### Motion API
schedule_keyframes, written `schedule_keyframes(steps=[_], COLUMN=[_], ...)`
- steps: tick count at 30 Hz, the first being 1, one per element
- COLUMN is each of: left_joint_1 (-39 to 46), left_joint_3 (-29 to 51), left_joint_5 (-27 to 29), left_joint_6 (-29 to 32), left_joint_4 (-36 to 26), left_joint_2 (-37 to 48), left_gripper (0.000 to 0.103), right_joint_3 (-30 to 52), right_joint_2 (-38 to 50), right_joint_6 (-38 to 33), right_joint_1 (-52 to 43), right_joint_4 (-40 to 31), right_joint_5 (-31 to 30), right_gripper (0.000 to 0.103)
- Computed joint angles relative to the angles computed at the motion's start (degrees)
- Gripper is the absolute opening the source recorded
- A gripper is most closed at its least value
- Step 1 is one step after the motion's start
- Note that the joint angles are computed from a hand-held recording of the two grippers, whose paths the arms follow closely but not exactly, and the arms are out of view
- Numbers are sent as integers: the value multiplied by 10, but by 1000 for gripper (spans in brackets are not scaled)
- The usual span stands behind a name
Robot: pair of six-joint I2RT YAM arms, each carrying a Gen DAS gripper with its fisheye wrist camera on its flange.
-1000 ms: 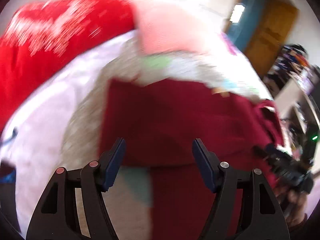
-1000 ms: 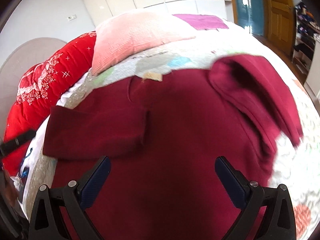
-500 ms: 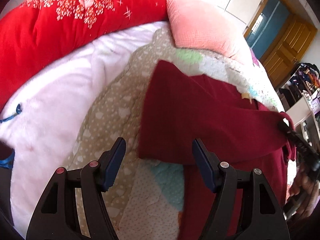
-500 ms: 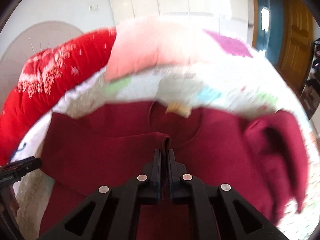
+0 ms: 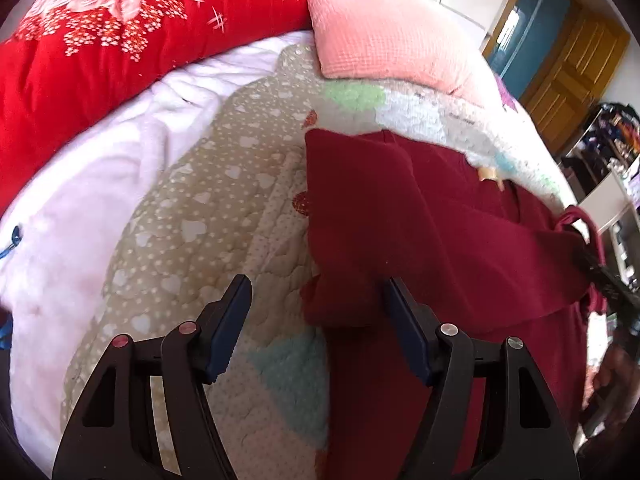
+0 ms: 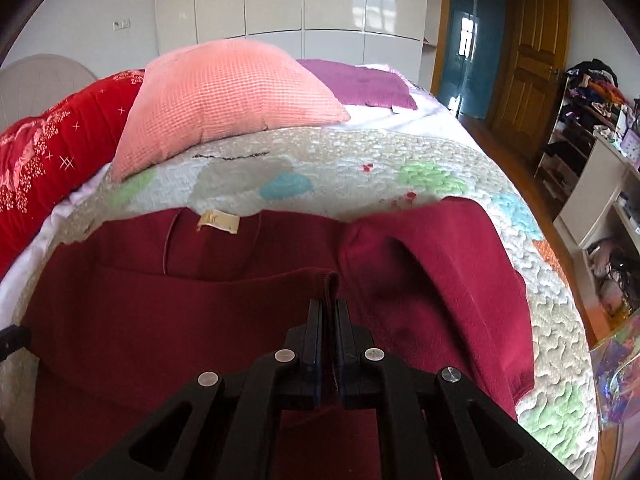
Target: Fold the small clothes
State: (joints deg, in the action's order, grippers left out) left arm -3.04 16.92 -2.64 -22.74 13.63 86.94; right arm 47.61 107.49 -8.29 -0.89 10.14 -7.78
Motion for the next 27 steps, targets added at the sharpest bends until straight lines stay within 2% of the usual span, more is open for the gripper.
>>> schedule_keyframes(steps=[3,6,8,9,11,14,15,18,23,25,27], left_joint_1=[5,15,13,13,1,-31,-39,-58,-102,-115,-127], left_joint_3=[21,15,15,15,4,-14,-16,-12,38,71,90], left_joint_5=[-1,11,8,6,-9,-61,-72,-74,-86,-101,-123], left_joint_6=[-2,-4,-4,-1,-1,-13,-15,-32,-51,-60,-67], left_joint_4=[18,42,35,25,10,-11,-16,-6,19,15,14], left_joint_2=[65,80,75,68,28,-46,-61,-76,30,97,137], left_gripper=[69,71,71,71,71,70,70,70,70,70,70], right_joint_3=[-5,19,37,46,72,71,73,46,-24,-21,-4], right_joint_2=[-2,33,67,86,109,90,84,47,-23,-13,22], right_joint_6=[-5,-17,-30,-40,-47,-40,-36,-29,-36,-47,-59], right_joint_1=[-17,-15,-6,-2,-7,-41,-51,-66,-75,-66,-45], right_joint_4=[-1,-2,21,32,11,-11,-25,-31,-6,-19,-32], right_joint_5=[-20,0,19,31,19,-41,-54,-57,-109,-125,-105], right_gripper=[5,5,5,5,5,8,13,16,16,16,16])
